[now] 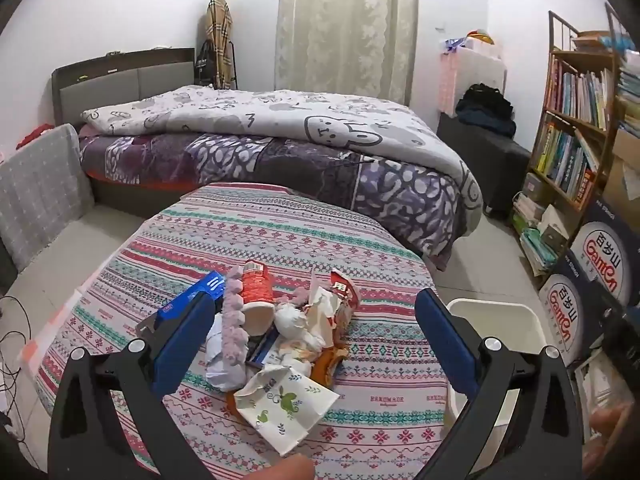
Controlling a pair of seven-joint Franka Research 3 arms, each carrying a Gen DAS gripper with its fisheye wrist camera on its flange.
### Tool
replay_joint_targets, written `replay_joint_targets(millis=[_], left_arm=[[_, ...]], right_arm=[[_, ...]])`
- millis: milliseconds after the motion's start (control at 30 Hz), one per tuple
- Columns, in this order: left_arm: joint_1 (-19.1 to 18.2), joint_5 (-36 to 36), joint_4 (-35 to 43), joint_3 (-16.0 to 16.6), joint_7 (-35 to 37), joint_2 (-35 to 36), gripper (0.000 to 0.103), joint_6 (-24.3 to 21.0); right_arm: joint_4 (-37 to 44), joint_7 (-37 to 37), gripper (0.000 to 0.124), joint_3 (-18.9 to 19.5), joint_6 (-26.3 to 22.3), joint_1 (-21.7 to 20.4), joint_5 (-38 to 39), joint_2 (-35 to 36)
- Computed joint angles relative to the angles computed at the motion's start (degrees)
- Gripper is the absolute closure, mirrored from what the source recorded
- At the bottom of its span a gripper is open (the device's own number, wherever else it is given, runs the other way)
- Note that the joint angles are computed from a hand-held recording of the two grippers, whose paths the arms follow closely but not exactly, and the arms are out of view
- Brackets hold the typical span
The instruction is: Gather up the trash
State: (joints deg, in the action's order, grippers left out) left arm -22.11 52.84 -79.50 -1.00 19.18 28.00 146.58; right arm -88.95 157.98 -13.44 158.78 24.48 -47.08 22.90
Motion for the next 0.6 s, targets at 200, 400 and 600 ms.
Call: replay_joint_targets(millis=[200,400,600], left_arm=[[0.08,-0.94,0.63,-0.13,0.06,0.59,0.006,0.44],[0.1,-1.61,0.86,-0.13,0.53,0.93,0.006,0.46],[-0.31,-1.37,0.89,0.23,0.1,0.91,0.006,0.21]], right_arm=[[-0.17,-2.54,0.028,0.19,0.3,-0.9,0.72,-0.11],[0.32,-1.65,0.028,0.4,-1.42,0.1,0.7,0.45],[-0.37,-0.5,0.028,0.09,-0.6,0.21,-0.19,0.04]])
